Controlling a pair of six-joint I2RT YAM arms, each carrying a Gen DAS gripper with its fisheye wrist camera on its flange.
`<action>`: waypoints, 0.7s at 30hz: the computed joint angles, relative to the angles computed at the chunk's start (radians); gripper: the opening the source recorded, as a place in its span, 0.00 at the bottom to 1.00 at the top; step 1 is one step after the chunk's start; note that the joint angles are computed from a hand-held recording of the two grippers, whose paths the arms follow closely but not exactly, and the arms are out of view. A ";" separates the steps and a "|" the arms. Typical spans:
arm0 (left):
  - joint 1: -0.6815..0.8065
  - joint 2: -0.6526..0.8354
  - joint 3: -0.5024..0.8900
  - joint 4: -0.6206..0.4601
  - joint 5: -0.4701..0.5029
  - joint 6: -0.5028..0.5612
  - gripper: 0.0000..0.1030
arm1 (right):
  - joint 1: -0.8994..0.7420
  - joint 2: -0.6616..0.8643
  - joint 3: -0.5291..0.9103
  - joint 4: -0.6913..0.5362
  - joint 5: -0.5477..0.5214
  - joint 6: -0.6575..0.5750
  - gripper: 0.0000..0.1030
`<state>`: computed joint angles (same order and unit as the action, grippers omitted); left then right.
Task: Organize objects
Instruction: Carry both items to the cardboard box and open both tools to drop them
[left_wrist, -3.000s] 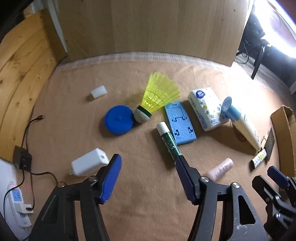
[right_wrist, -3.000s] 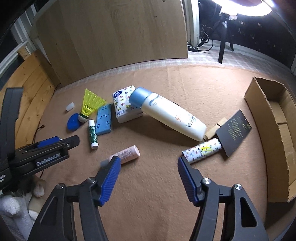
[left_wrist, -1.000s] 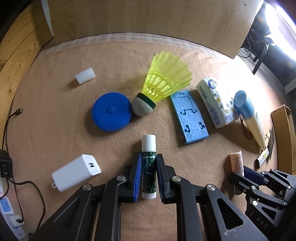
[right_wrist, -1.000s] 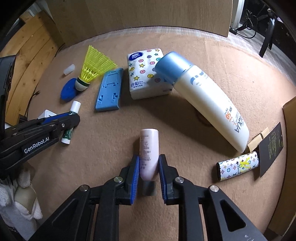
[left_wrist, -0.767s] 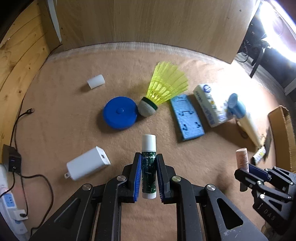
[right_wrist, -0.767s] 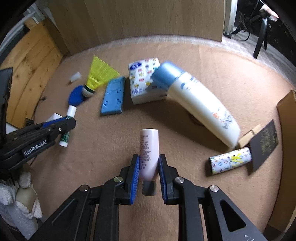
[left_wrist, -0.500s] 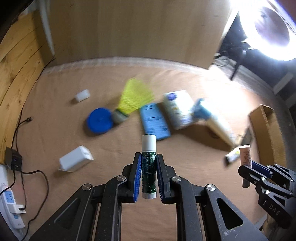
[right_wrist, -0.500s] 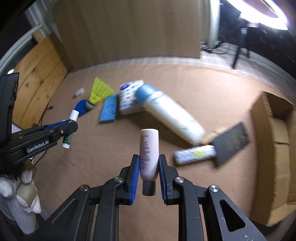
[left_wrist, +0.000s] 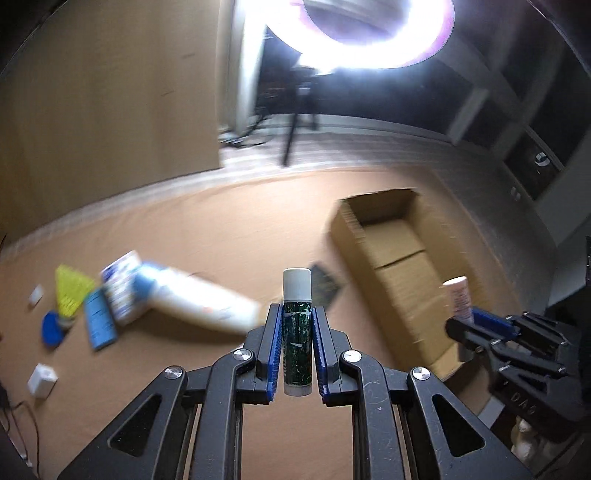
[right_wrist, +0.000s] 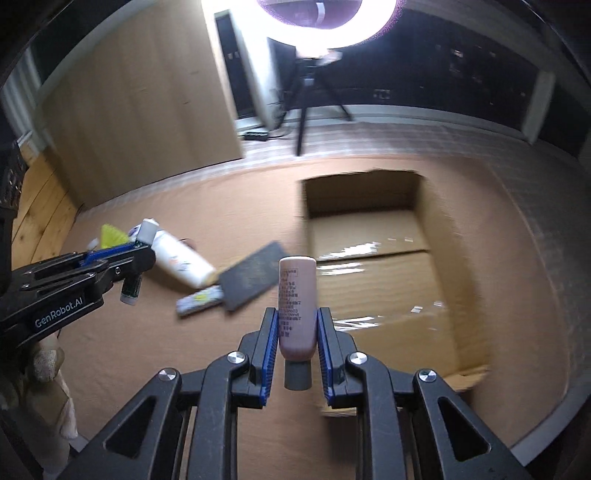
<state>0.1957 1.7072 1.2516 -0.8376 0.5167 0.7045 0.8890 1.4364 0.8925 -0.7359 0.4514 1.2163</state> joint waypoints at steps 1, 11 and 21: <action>-0.040 -0.023 -0.026 0.017 -0.005 -0.023 0.16 | -0.008 -0.031 -0.030 -0.004 0.001 0.006 0.18; -0.376 -0.130 -0.162 0.176 -0.105 -0.273 0.16 | -0.102 -0.253 -0.220 -0.024 -0.003 -0.022 0.18; -0.498 -0.084 -0.159 0.248 -0.165 -0.366 0.16 | -0.169 -0.338 -0.285 -0.021 -0.009 -0.076 0.18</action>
<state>-0.3019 1.6230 1.0926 -0.5891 0.3514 0.3386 0.7196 1.0983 0.6079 -0.7569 0.4422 1.1401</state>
